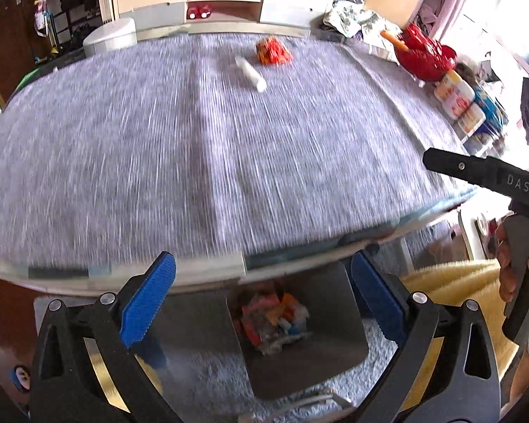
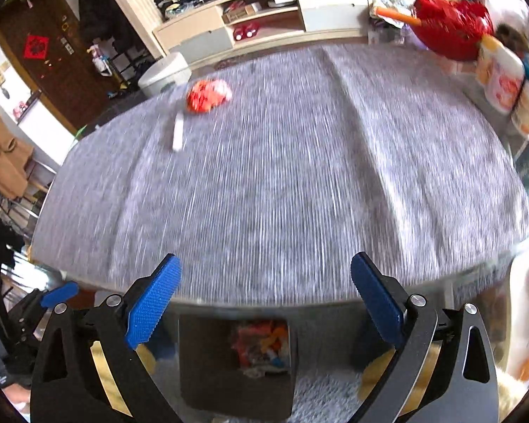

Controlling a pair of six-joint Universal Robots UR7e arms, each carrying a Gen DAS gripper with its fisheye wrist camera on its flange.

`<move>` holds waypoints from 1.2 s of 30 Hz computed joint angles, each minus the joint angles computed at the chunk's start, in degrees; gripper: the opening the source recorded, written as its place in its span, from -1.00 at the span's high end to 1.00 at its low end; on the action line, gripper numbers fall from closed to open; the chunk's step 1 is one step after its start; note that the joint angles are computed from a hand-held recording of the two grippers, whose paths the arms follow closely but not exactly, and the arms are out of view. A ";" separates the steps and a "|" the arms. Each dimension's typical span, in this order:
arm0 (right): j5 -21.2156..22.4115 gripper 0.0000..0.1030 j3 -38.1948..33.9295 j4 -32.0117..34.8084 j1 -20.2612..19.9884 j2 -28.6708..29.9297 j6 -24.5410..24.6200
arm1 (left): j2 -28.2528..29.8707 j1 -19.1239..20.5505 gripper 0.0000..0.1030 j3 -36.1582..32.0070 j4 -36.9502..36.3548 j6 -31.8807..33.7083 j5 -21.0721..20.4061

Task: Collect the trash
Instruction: 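Grasp the white tube with the left tool while the right tool grasps the red snack wrapper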

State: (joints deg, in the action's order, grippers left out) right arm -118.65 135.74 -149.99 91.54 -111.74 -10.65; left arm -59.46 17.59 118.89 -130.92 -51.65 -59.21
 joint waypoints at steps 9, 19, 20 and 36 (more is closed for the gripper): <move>-0.29 -0.89 -7.98 -4.35 -0.80 13.00 -0.17 | 5.45 6.49 -0.84 -8.02 -1.89 5.83 2.88; -2.93 -0.89 -16.12 -9.82 0.33 23.78 -1.69 | 13.77 12.10 -0.38 -17.08 -5.26 12.85 3.83; -3.15 -0.89 -16.92 -10.73 0.38 24.94 -2.08 | 14.47 12.51 -0.25 -17.79 -5.54 13.19 4.12; -1.25 -0.82 -22.66 -11.06 -0.61 30.84 -2.16 | 22.14 16.24 0.70 -25.43 -7.87 18.81 4.94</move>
